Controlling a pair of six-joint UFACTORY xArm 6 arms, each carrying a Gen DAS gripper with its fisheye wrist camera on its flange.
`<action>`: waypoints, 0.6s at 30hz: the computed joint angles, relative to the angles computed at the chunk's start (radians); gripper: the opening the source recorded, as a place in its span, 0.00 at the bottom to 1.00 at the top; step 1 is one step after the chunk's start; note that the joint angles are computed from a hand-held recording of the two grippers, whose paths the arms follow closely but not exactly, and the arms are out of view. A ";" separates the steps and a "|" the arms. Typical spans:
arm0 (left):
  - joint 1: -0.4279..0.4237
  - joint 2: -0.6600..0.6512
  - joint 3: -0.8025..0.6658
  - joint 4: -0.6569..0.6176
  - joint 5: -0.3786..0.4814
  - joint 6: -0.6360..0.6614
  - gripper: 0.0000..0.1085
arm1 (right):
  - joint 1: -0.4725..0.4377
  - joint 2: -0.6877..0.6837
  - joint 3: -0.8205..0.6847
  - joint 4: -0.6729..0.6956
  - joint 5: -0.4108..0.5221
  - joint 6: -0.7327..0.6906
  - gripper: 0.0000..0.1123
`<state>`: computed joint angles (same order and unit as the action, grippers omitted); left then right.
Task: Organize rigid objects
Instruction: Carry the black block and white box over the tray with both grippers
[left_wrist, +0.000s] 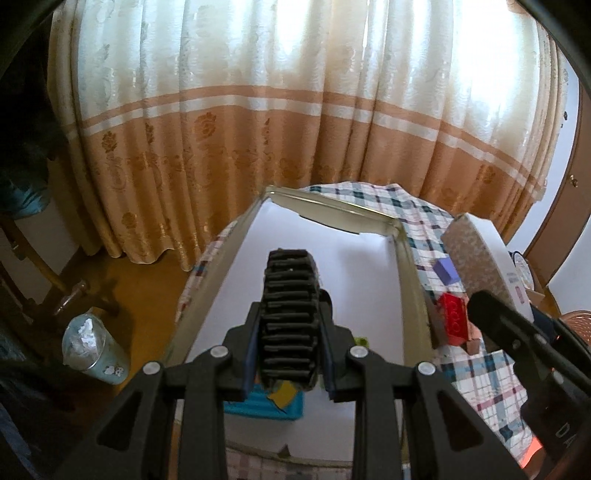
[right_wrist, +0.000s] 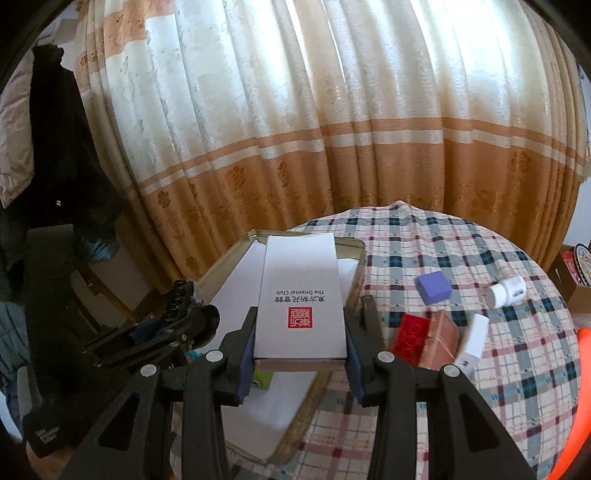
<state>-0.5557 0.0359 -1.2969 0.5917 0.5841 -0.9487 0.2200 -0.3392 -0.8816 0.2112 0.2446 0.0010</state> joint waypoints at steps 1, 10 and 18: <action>0.005 0.005 -0.005 -0.007 0.003 0.008 0.24 | 0.003 0.015 -0.011 -0.008 -0.001 0.007 0.39; 0.025 0.065 -0.080 -0.028 0.049 0.056 0.24 | 0.017 0.107 -0.083 -0.065 0.008 0.069 0.39; 0.038 0.118 -0.139 -0.053 0.094 0.093 0.24 | 0.010 0.174 -0.134 -0.068 0.033 0.080 0.39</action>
<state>-0.5175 0.1539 -1.4357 0.5387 0.6779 -0.8556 0.2305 -0.1648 -1.0153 0.1435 0.2776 0.0812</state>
